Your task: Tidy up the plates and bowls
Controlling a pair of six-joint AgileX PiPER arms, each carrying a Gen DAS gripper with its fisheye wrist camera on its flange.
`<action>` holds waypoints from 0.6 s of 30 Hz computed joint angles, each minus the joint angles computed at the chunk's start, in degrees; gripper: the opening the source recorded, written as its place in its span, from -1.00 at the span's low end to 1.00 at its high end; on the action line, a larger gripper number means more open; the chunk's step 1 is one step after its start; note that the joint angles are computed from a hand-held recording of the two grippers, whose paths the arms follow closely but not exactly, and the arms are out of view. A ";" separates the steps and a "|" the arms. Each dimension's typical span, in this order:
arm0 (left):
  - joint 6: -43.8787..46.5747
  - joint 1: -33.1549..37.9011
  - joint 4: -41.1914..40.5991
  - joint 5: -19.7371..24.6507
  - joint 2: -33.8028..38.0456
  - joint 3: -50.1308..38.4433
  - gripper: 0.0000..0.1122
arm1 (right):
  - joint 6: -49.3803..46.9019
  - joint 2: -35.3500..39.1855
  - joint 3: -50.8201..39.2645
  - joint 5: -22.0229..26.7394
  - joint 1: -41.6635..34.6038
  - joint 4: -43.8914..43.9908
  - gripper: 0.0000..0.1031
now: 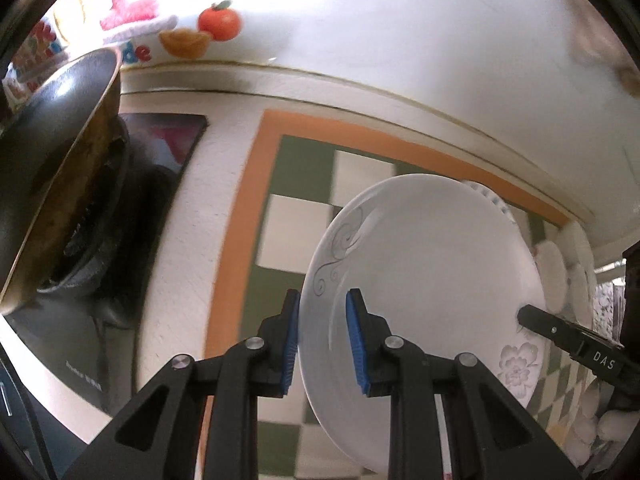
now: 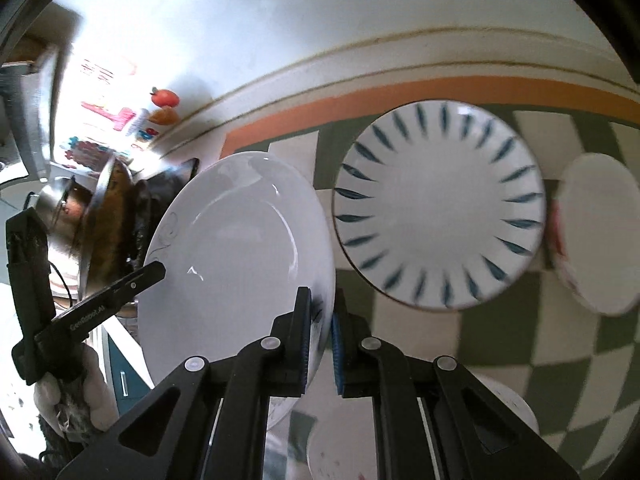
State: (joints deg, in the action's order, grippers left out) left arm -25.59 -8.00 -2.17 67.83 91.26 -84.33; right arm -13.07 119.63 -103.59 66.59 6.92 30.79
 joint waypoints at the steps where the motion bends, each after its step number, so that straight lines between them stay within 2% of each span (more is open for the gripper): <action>1: -1.36 -1.63 0.34 -0.23 0.24 -0.22 -0.63 | -1.02 -1.57 1.70 0.13 -0.99 0.27 -0.80; 9: -10.27 -13.76 1.89 0.14 0.73 -0.69 -0.63 | -9.99 -12.48 15.46 2.30 -11.72 1.28 -0.80; 18: -16.66 -24.15 1.36 -0.66 4.36 1.32 -0.63 | -19.07 -14.47 25.61 2.66 -22.48 0.46 -0.80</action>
